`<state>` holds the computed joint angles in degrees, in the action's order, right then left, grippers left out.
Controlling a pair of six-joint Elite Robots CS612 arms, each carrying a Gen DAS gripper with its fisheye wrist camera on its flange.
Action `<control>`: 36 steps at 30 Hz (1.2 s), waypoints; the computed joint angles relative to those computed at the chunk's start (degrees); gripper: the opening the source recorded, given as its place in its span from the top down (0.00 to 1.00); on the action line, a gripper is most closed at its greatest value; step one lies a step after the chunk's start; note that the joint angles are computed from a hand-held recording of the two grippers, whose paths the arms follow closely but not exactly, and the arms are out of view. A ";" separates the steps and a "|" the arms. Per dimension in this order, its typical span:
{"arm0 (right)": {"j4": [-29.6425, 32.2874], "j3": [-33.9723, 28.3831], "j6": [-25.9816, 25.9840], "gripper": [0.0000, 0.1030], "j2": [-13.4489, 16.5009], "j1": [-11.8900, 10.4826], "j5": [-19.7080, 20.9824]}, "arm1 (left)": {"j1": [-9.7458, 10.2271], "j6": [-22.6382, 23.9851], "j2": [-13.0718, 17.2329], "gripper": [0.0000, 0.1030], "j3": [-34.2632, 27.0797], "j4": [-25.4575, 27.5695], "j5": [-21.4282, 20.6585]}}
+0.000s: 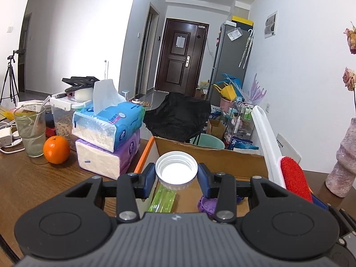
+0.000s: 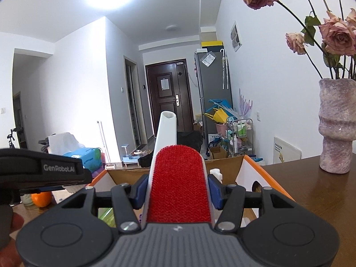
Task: Organize rigid objects
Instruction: 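Carry the lint brush and white cap over the cardboard box with both grippers, then open the right gripper dropping the lint brush while the left gripper releases the cap into the box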
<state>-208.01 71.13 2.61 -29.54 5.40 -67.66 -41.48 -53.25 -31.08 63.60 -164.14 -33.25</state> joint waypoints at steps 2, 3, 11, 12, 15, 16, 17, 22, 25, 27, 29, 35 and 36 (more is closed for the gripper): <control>0.32 -0.89 -0.24 0.47 0.42 0.10 -0.13 | 0.24 0.43 0.38 0.60 -0.75 0.21 -0.05; 0.42 -1.25 -0.35 0.47 0.60 0.16 -0.21 | 0.38 0.75 0.59 0.60 -1.09 0.18 -0.06; 2.35 -4.65 -1.48 0.47 2.17 0.52 -0.17 | 1.42 2.16 1.90 0.60 -3.47 0.59 -0.79; 2.46 -4.99 -1.64 0.47 2.35 0.57 -0.23 | 1.53 2.30 2.02 0.60 -3.70 0.61 -0.86; 2.81 -5.89 -2.09 0.47 2.79 0.72 -0.40 | 1.81 2.66 2.42 0.60 -4.44 1.06 -0.94; 3.01 -6.15 -2.23 0.47 2.91 0.79 -0.39 | 1.89 2.77 2.55 0.60 -4.72 1.34 -0.99; 3.32 -6.48 -2.41 0.47 3.04 0.84 -0.35 | 1.96 2.95 2.69 0.60 -4.98 1.51 -1.06; 4.45 -7.30 -3.68 0.47 3.42 1.16 -0.89 | 2.25 3.89 3.45 0.60 -6.39 2.74 -1.14; 5.09 -7.79 -3.87 0.47 3.55 1.18 -1.12 | 2.39 4.17 3.72 0.60 -6.88 3.39 -1.41; 5.71 -8.02 -3.95 0.47 3.54 1.08 -1.15 | 2.41 4.40 3.74 0.59 -6.91 3.49 -1.58; 6.80 -8.05 -4.55 0.47 3.42 1.07 -1.23 | 2.41 4.74 3.67 0.58 -6.84 3.57 -1.88; 5.11 -7.69 -4.47 0.04 3.17 1.14 -4.06 | 2.22 5.99 3.47 0.17 -6.25 2.38 0.55; 4.50 -7.65 -4.28 0.04 3.17 1.15 -4.49 | 2.23 5.72 3.28 0.10 -5.98 2.31 0.57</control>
<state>-203.51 63.48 -1.67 -26.37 6.55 -72.15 -39.25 -47.54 -27.80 57.62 -161.83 -32.68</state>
